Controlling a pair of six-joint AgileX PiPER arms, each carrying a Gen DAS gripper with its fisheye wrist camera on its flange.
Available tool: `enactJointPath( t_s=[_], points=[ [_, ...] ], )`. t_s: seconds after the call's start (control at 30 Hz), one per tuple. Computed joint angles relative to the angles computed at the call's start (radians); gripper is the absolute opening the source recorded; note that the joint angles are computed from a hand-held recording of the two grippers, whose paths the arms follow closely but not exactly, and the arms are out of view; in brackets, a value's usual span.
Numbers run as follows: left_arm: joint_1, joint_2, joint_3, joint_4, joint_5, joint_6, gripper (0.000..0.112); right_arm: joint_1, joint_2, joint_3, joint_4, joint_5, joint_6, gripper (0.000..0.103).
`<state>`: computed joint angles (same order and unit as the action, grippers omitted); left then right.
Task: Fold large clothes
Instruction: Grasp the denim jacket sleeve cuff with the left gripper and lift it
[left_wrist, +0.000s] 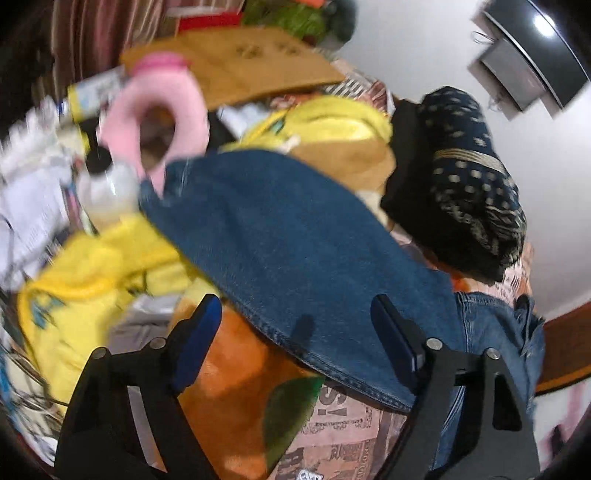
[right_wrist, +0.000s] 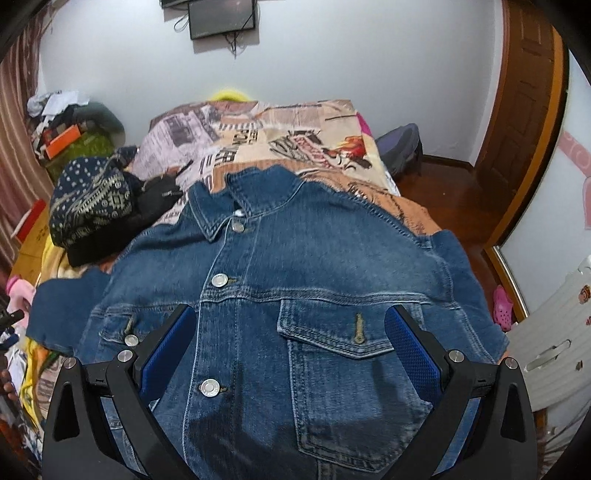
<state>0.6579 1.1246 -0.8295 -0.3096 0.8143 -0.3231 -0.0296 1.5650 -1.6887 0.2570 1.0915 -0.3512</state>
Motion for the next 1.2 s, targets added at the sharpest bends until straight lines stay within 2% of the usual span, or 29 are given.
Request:
enactJointPath(
  t_s=[0.13, 0.4, 0.43, 0.47, 0.5, 0.57, 0.6, 0.77, 0.97, 1.1, 1.2],
  points=[
    [0.106, 0.059, 0.039, -0.189, -0.008, 0.162, 0.067, 0.023, 0.018, -0.017, -0.018, 0.010, 0.010, 0.101],
    [0.135, 0.168, 0.056, -0.264, -0.063, 0.225, 0.063, 0.056, 0.032, -0.024, -0.037, 0.015, 0.025, 0.101],
    [0.138, 0.173, 0.059, -0.273, -0.067, 0.229, 0.060, 0.060, 0.034, -0.025, -0.039, 0.015, 0.027, 0.101],
    [0.131, 0.173, 0.056, -0.258, -0.073, 0.209, 0.052, 0.061, 0.035, -0.027, -0.040, 0.018, 0.024, 0.101],
    [0.110, 0.167, 0.045, -0.210, -0.077, 0.158, 0.046, 0.063, 0.035, -0.028, -0.042, 0.018, 0.026, 0.101],
    [0.074, 0.152, 0.022, -0.123, -0.082, 0.078, 0.022, 0.064, 0.035, -0.029, -0.043, 0.021, 0.025, 0.101],
    [0.055, 0.135, 0.012, -0.083, -0.091, 0.043, 0.019, 0.064, 0.037, -0.032, -0.042, 0.024, 0.024, 0.101],
    [-0.045, 0.069, -0.072, 0.137, -0.083, -0.142, 0.013, 0.057, 0.033, -0.032, -0.031, 0.022, 0.013, 0.101],
    [-0.288, 0.065, -0.280, 0.473, 0.025, -0.410, 0.007, 0.040, 0.028, -0.030, -0.009, 0.027, 0.000, 0.101],
    [-0.479, 0.071, -0.434, 0.640, 0.092, -0.527, 0.006, 0.022, 0.022, -0.025, 0.008, 0.022, -0.017, 0.101],
    [-0.592, 0.110, -0.556, 0.711, 0.122, -0.569, 0.006, 0.008, 0.024, -0.028, 0.012, 0.019, -0.028, 0.101]
  ],
)
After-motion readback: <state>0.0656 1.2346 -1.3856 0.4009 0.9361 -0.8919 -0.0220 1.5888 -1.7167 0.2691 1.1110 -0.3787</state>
